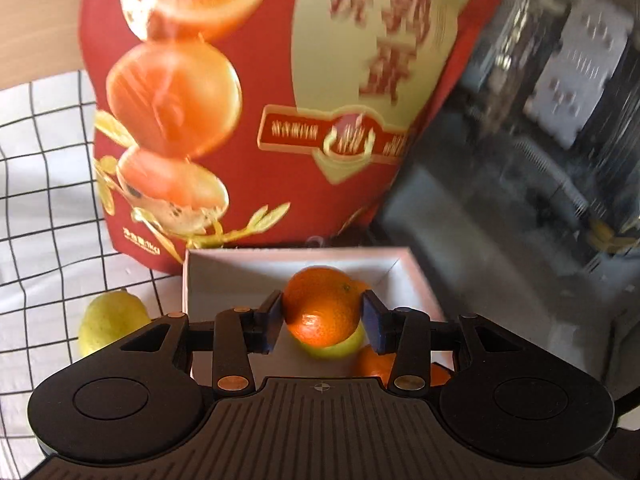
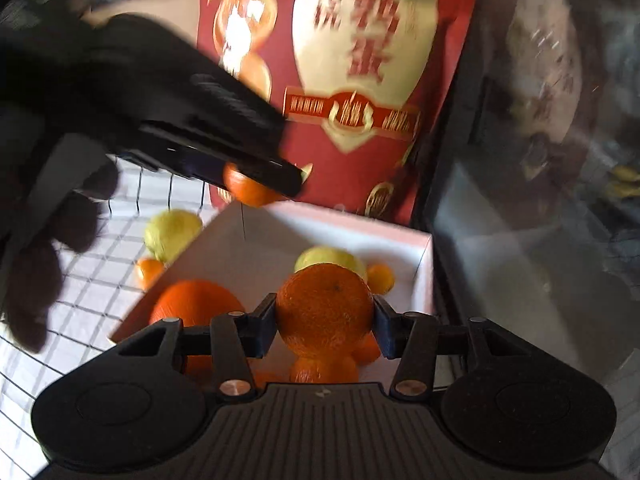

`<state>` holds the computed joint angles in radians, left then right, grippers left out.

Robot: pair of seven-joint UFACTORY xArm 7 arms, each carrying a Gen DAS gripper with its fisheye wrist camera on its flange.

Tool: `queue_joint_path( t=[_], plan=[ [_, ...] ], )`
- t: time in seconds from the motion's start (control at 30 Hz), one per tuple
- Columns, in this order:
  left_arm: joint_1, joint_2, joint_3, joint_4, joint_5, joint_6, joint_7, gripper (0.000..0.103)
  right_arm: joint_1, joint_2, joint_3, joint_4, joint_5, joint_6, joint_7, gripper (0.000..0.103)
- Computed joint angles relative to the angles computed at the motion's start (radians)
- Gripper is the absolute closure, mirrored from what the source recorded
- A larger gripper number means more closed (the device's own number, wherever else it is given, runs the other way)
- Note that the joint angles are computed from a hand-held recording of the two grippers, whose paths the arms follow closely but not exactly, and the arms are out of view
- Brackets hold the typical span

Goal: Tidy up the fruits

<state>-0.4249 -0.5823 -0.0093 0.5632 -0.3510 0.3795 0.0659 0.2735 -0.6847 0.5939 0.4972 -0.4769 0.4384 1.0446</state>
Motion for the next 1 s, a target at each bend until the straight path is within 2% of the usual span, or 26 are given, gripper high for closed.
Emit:
queue_joint_path(
  t=[0.07,0.17,0.2,0.27,0.4,0.47,0.53,0.67,0.83,1.0],
  plan=[
    [0.004,-0.021,-0.014,-0.033,0.016,-0.042,0.006,0.057,-0.016,0.032,0.015,0.012,-0.008,0.001,0.008,0.055],
    [-0.032,-0.088,0.02,-0.086,0.013,-0.09,0.044,0.057,0.004,0.063,0.001,0.015,-0.004,0.006,0.004,0.053],
    [-0.037,-0.116,0.029,-0.104,0.016,-0.1,0.054,0.057,0.007,0.064,-0.001,0.008,-0.007,-0.006,0.011,0.047],
    [-0.029,-0.174,0.037,-0.134,0.031,-0.098,0.059,0.057,0.004,0.07,0.011,0.008,-0.016,-0.002,0.026,0.04],
    [0.037,-0.335,0.031,-0.22,0.063,-0.045,0.02,0.057,0.002,0.075,0.023,0.019,-0.042,-0.001,0.052,0.04],
    [0.109,-0.43,0.006,-0.272,0.092,0.003,-0.033,0.057,0.0,0.073,0.031,0.025,-0.055,-0.007,0.062,0.04],
    [0.18,-0.524,-0.001,-0.314,0.119,0.088,-0.09,0.057,-0.02,0.064,0.063,0.036,-0.08,0.0,0.092,0.04],
    [0.302,-0.711,0.041,-0.389,0.16,0.289,-0.169,0.057,-0.036,0.055,0.089,0.066,-0.113,0.014,0.12,0.04],
    [0.441,-0.981,0.102,-0.464,0.229,0.521,-0.158,0.057,-0.03,0.063,0.08,0.113,-0.134,-0.011,0.094,0.039],
    [0.523,-1.138,0.153,-0.484,0.269,0.682,-0.089,0.057,-0.019,0.164,0.074,0.192,-0.121,-0.066,0.033,0.039]
  ],
)
